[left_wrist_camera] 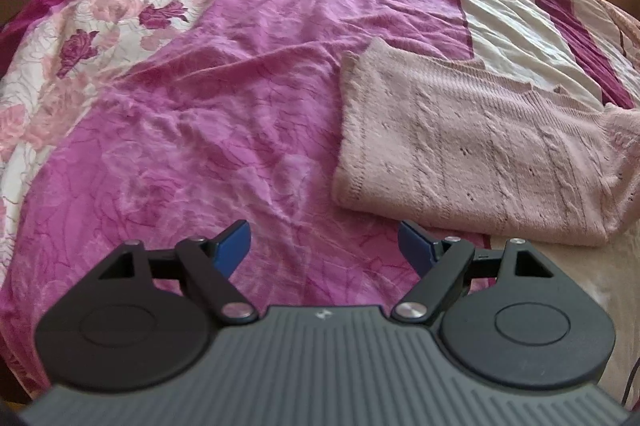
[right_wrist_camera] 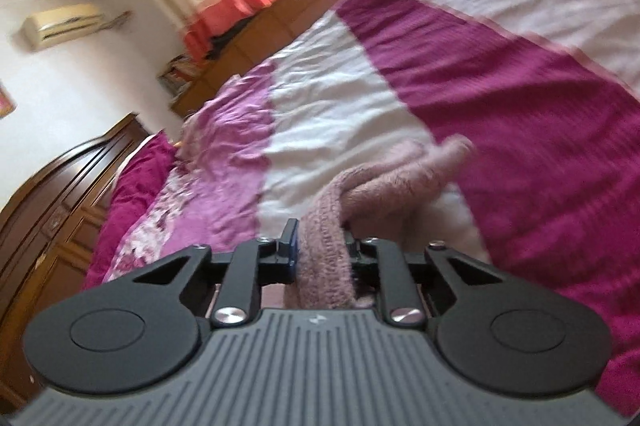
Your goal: Fold small clothes
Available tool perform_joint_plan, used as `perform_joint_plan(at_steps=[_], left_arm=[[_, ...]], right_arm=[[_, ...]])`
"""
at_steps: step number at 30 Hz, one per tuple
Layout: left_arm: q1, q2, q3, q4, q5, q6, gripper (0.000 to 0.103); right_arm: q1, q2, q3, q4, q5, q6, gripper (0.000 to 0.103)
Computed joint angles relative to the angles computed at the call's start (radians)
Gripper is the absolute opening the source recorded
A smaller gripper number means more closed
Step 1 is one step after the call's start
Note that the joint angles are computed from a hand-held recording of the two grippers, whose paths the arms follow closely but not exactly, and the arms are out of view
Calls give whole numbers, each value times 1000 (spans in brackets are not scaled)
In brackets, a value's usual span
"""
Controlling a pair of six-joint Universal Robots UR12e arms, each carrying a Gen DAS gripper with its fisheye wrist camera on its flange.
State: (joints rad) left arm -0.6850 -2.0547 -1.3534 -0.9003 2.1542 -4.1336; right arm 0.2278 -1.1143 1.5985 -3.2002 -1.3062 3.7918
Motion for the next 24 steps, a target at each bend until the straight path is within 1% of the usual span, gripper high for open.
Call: perform_joint_plan(at_steps=[3, 7, 14, 18, 21, 24], left_arm=[[3, 11, -14, 1, 5, -19, 82], [4, 21, -31, 5, 5, -34, 82], [3, 40, -61, 21, 19, -52, 82], [3, 52, -79, 38, 29, -70, 82], [3, 60, -92, 47, 37, -81, 82], [3, 67, -105, 56, 39, -86, 82]], right_arm=[[21, 6, -30, 12, 5, -47, 18], [43, 19, -61, 24, 19, -40, 17], [87, 48, -125, 7, 72, -98, 16], [114, 70, -169, 5, 108, -96, 16], [139, 91, -204, 35, 118, -120, 16], [164, 111, -227, 96, 124, -158, 16]])
